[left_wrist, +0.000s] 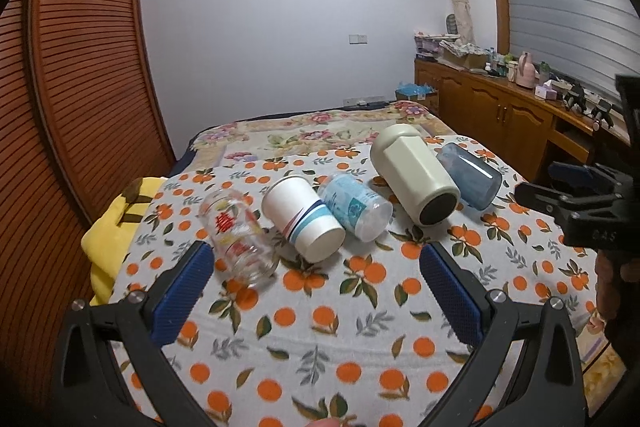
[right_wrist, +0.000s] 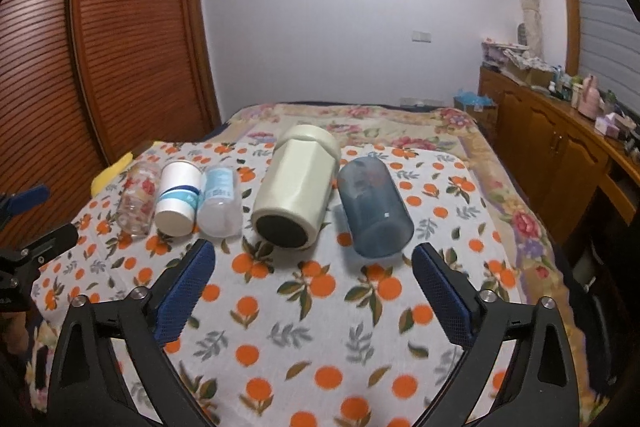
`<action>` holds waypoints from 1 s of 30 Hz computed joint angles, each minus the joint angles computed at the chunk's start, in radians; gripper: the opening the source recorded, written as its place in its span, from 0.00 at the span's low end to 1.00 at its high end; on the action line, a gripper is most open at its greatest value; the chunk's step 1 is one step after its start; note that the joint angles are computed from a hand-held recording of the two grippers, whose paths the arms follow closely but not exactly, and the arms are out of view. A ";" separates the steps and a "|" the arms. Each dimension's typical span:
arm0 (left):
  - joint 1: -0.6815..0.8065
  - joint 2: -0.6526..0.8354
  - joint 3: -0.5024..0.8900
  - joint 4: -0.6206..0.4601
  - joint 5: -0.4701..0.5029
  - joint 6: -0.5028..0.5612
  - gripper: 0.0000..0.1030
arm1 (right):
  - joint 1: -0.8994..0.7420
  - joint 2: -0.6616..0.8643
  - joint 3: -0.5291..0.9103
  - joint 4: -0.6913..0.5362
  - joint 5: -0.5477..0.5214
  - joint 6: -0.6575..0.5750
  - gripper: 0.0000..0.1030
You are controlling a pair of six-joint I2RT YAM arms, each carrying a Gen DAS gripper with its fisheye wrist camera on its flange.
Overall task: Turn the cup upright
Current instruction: 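Move the right tool to the blue plastic cup and close around it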
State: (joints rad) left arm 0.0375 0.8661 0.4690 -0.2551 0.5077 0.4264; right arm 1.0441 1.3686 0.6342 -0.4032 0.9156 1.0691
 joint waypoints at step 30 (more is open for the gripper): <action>-0.181 0.294 0.092 0.142 -0.079 -0.062 0.91 | -0.616 0.249 0.101 0.203 -0.522 -0.526 0.65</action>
State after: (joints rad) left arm -0.1439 1.1598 0.5609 -0.1127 0.4289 0.3645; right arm 0.4278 1.6174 0.7355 -0.1999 0.3939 0.5434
